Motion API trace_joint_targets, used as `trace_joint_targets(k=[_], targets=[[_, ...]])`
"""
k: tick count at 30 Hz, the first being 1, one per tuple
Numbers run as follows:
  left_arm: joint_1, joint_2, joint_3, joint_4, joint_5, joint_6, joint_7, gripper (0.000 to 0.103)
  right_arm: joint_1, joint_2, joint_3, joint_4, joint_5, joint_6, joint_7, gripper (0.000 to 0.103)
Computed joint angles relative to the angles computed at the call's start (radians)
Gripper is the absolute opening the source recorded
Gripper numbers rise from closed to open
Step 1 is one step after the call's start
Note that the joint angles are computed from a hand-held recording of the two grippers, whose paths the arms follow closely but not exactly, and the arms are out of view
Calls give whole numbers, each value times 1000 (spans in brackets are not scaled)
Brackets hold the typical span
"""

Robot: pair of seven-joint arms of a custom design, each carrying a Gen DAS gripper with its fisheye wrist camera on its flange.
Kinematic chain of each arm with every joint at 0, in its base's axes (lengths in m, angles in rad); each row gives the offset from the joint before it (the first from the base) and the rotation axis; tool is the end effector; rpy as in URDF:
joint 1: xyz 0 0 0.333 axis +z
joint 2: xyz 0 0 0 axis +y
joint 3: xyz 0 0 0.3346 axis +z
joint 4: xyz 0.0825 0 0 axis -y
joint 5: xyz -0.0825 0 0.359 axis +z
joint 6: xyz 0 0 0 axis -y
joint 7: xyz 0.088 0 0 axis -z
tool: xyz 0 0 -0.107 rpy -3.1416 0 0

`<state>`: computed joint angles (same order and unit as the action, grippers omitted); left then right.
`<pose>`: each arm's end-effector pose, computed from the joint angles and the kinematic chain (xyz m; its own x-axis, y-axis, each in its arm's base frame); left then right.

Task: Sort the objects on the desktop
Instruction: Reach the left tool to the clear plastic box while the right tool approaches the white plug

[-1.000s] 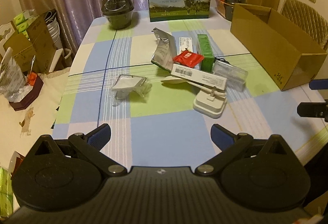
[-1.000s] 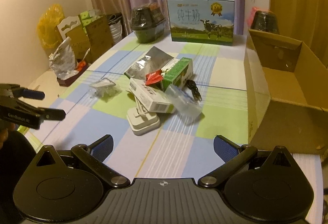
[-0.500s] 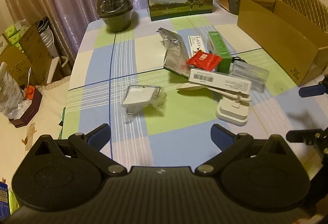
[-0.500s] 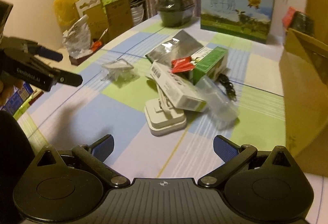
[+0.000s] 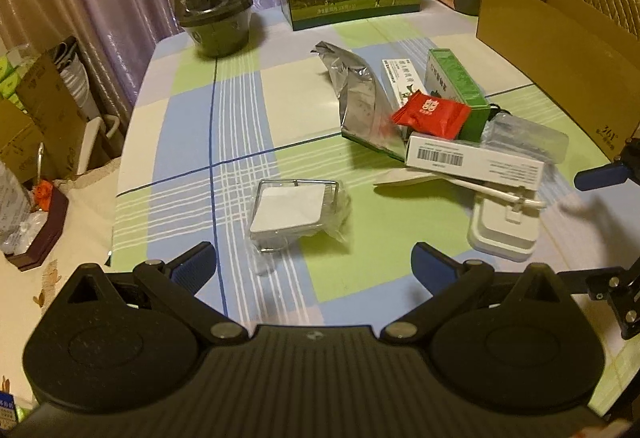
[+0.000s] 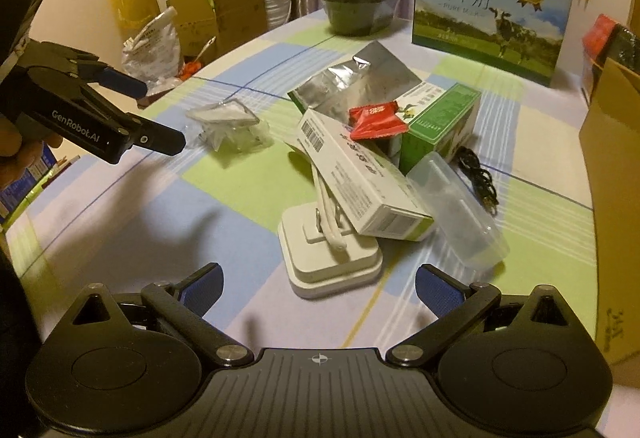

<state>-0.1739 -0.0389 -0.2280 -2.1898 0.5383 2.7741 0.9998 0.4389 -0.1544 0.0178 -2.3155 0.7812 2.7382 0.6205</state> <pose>0.4928 -0.2353 0.5013 -0.2329 -0.9658 -0.1138 -0.7350 0.2515 -0.6297 0.4608 0.1962 0.4940 0.7134 -0.6968 -0.0739 -0.5567 -0.4995 -0.6638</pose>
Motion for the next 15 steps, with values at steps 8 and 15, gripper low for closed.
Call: trace_joint_targets(k=[8,15], targets=[[-6,72,31,42,-173,17,341,102,-23,64,21,42,-56,-16,-3,93],[-9,154,52,154,-292,-51,562,102,-57,107,44,87,-99,-48,-4,90]])
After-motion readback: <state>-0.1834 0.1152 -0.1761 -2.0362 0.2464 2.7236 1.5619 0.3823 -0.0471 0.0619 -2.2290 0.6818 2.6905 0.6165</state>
